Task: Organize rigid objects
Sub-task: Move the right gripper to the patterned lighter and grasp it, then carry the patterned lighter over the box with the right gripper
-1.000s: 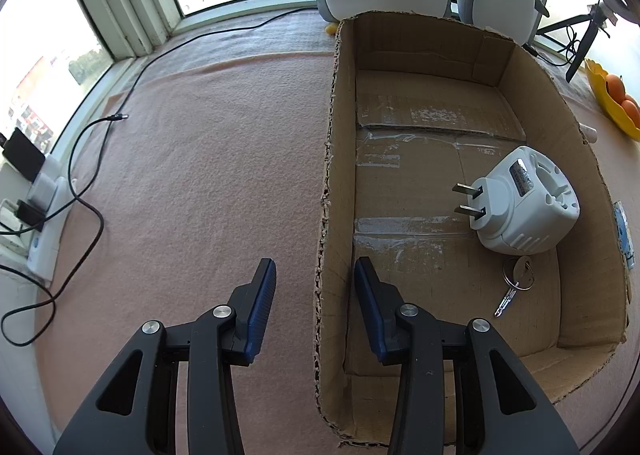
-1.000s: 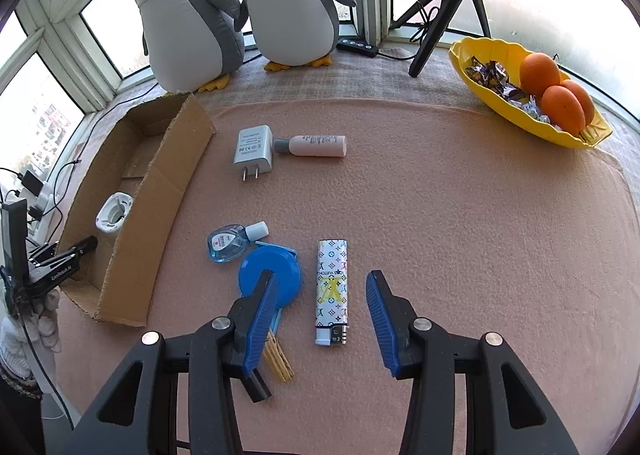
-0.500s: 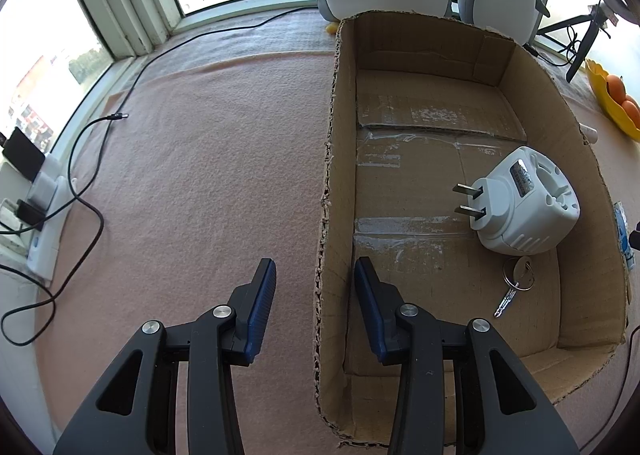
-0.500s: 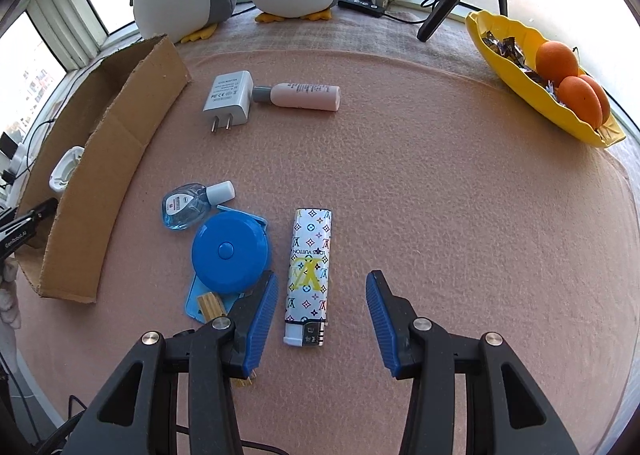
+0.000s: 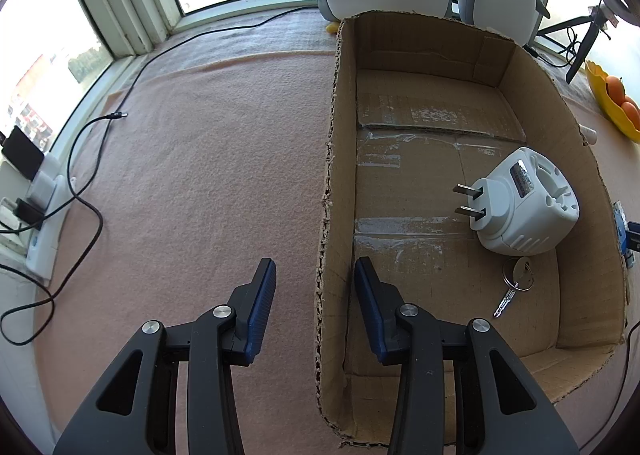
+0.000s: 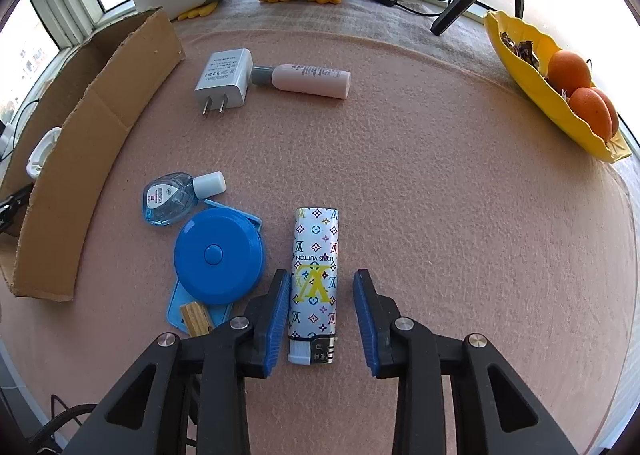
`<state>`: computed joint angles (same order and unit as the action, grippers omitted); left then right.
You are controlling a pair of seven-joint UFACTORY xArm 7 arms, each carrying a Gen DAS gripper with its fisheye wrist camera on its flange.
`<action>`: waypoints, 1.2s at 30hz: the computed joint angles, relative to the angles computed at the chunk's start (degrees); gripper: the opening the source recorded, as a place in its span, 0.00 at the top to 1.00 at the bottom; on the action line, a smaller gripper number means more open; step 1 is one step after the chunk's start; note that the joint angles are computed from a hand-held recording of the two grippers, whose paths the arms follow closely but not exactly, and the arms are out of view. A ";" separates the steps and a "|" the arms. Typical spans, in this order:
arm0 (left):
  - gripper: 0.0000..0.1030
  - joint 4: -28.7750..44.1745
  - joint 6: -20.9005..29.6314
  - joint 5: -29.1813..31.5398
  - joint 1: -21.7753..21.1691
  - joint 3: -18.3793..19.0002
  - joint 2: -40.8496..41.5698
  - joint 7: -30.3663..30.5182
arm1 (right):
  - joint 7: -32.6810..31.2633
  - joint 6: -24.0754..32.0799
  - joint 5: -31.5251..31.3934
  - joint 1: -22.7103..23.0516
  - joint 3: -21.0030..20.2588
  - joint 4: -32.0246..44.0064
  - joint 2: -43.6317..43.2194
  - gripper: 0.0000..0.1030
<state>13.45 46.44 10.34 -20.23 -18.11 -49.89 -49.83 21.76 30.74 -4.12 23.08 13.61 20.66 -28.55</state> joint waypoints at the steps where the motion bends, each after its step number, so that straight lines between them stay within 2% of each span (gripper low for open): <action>1: 0.61 -0.04 0.03 -0.02 -0.04 0.04 -0.08 0.00 | -0.19 0.01 0.13 0.06 -0.19 0.16 0.21 0.75; 3: 0.61 0.01 0.02 -0.01 -0.04 0.03 -0.01 -0.01 | -0.66 0.10 0.68 0.24 -0.69 0.49 0.58 0.80; 13: 0.61 0.08 -0.01 0.06 -0.05 -0.01 0.14 -0.10 | 0.27 -1.45 1.89 -0.04 -0.58 -0.15 0.29 0.80; 28: 0.61 0.07 -0.08 0.07 -0.07 0.02 0.17 -0.23 | 1.62 0.42 3.22 1.06 -0.65 -2.90 -8.41 0.80; 36: 0.61 0.20 -0.09 0.19 0.03 -0.18 0.34 -0.54 | 1.09 1.99 4.44 4.89 0.75 0.70 -10.10 0.80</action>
